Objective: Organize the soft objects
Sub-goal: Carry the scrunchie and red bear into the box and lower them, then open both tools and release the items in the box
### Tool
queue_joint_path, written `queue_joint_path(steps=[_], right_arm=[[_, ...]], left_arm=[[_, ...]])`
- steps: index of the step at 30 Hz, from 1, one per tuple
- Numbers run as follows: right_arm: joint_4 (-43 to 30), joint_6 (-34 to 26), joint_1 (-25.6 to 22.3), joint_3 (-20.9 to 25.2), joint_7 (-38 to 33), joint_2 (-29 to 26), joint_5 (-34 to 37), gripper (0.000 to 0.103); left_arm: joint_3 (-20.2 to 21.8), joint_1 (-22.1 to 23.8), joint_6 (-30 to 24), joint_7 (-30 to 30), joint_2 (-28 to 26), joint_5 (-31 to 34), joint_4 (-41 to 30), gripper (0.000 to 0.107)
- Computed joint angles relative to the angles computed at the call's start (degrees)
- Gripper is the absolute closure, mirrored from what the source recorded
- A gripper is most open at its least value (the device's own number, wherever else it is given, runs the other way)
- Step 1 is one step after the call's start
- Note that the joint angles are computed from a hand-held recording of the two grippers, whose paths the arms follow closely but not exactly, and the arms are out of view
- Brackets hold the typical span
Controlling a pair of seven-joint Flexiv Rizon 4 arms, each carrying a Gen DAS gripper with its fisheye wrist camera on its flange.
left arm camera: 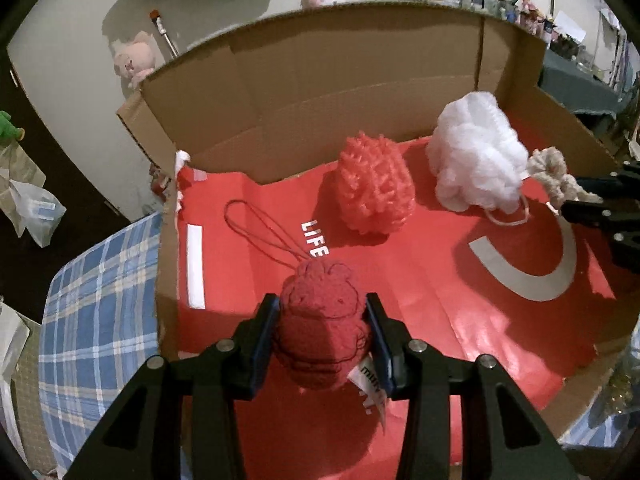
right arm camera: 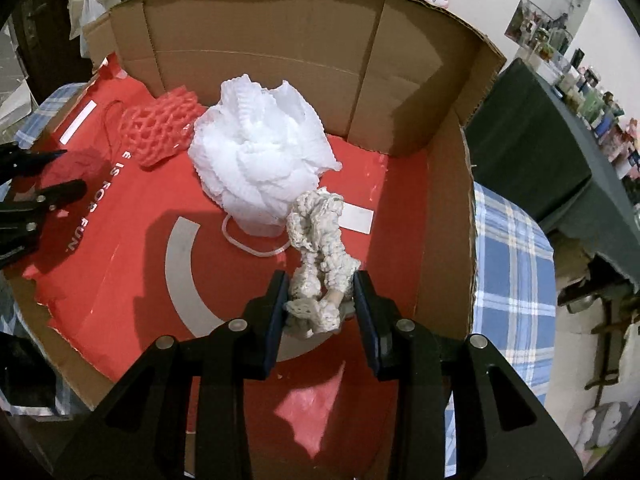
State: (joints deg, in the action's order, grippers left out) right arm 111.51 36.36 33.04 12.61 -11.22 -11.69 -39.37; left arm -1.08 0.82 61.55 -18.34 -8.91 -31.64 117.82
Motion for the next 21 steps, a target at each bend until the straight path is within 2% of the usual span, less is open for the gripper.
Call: queue_joint_path(steps=[11,16,21], right_arm=[[-4.23,-5.62,1.88,-0.66,-4.77,-4.12,1.03,0.07],[-4.1,-5.34,1.62,-0.82,-4.81,-4.06,1.7,0.07],[-4.85,-7.03,2.36,-0.77,-5.84,-4.53,1.06,0.061]], left_arm=[[-0.2,-0.37,4.17,-4.13,-2.16,5.17,-0.37,0.06],[-0.52,-0.1,4.8,-4.08,-2.28,5.7,-0.14,0.06],[-0.84,0.1,4.69,-3.28,-1.73,4.82,0.52,0.057]])
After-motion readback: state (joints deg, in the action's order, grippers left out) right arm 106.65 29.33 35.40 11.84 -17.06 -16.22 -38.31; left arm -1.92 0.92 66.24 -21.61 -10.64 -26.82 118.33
